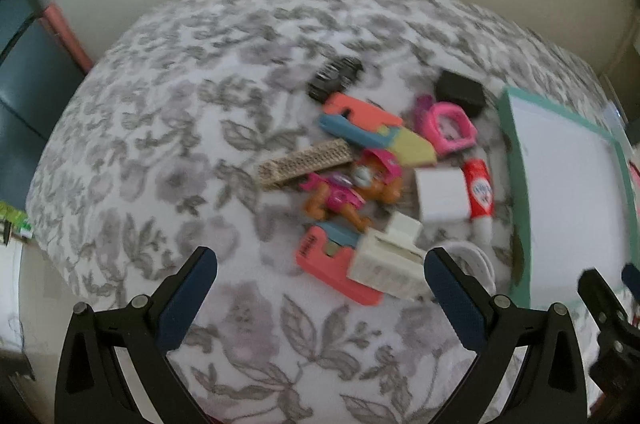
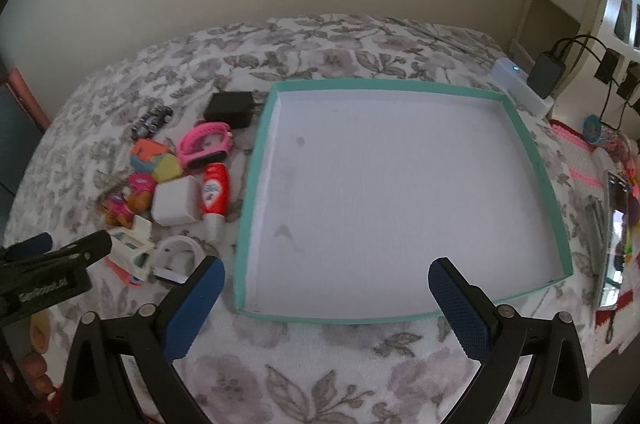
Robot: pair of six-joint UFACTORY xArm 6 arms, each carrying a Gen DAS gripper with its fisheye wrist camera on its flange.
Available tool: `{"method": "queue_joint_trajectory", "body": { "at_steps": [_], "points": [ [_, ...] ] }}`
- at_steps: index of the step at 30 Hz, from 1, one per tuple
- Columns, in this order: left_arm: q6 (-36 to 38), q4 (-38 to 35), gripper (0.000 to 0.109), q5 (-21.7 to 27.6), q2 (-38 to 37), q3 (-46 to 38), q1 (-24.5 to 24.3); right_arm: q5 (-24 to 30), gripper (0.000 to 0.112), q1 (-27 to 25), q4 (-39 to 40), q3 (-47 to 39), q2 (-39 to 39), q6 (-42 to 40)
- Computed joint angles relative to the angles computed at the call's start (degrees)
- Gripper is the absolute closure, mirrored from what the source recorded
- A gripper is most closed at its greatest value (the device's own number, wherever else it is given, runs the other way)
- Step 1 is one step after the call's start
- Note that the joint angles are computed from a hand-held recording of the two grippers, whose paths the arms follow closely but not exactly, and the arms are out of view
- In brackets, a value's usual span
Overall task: Organize rigid objects
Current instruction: 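Move both grippers toward the cluster of small items, then grasp the white watch band with the right gripper while the left gripper approaches the pink-blue case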
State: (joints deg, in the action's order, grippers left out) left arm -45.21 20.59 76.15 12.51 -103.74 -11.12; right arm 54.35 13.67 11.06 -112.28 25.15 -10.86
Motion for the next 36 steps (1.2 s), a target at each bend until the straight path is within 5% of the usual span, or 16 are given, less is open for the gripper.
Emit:
{"method": "queue_joint_trajectory", "body": {
  "at_steps": [5, 11, 22, 36],
  "points": [
    [-6.19, -3.59, 0.006, -12.88, -6.5, 10.75, 3.7, 4.32, 0.009, 1.16, 4.29, -5.71, 2.33, -1.62],
    [-5.62, -7.51, 0.006, -4.49, -3.14, 5.28, 5.84, 13.15, 0.01, 4.34, 5.1, -15.51, 8.22, -4.88],
    [-5.77, -7.56, 0.006, -4.34, -2.15, 7.25, 7.66, 26.34, 0.028, 7.0, 4.36, -34.99, 20.59, -2.65],
    [-0.12, -9.12, 0.006, -3.52, 4.84, 1.01, 6.09, 27.81, 0.031, 6.93, 6.12, -33.77, 20.41, -3.44]
  ]
}}
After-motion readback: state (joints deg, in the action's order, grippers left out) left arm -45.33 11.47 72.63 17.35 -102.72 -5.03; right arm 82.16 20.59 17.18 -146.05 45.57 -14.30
